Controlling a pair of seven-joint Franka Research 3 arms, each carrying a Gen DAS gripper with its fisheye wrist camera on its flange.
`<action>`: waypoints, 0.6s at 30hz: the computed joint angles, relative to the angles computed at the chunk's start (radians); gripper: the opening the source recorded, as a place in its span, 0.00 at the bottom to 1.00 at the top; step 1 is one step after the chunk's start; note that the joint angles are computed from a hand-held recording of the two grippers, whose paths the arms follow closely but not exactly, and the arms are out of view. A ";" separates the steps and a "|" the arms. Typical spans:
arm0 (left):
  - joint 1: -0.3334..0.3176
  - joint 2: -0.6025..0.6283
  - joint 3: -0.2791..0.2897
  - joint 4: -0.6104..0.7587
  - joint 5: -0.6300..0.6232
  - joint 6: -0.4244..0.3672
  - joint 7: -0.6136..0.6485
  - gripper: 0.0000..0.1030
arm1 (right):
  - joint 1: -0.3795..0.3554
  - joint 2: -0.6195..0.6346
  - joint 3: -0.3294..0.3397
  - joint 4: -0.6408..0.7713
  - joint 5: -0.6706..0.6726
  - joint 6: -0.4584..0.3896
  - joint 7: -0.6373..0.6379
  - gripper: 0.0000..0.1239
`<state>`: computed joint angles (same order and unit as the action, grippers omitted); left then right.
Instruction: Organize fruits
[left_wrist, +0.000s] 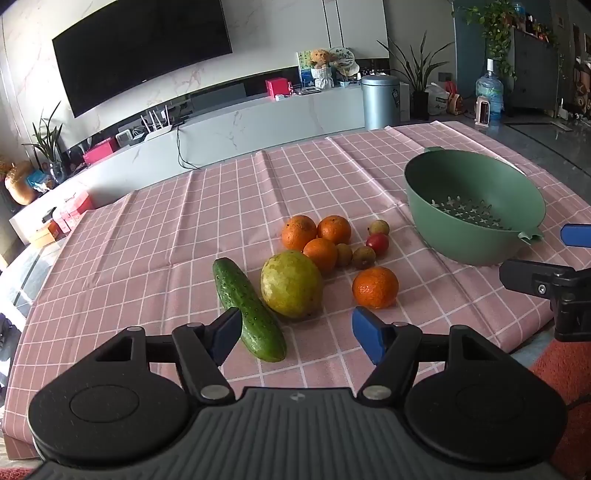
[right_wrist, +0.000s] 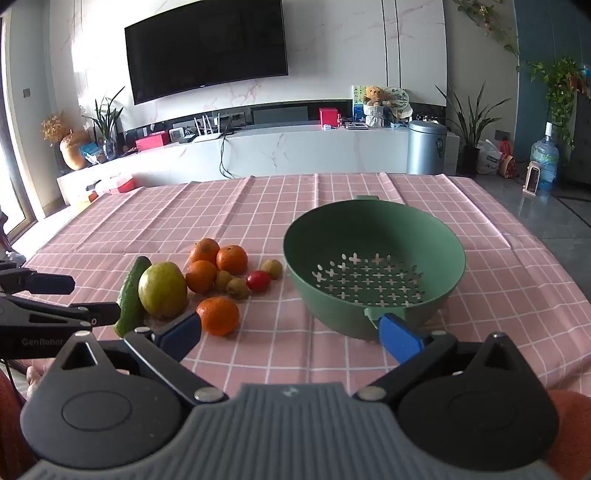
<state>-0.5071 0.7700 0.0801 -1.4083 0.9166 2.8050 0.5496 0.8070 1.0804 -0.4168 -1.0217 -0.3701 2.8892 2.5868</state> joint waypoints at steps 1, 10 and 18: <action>0.008 0.000 -0.008 -0.001 -0.009 0.005 0.007 0.78 | 0.001 0.001 -0.003 0.001 -0.001 0.001 0.002 0.80; 0.020 0.006 -0.013 0.010 -0.051 0.012 0.053 0.78 | -0.003 0.006 0.003 0.013 0.002 -0.008 -0.006 0.80; -0.005 0.001 0.008 -0.004 -0.013 0.012 0.008 0.78 | -0.003 0.006 0.005 0.017 -0.004 -0.016 -0.008 0.80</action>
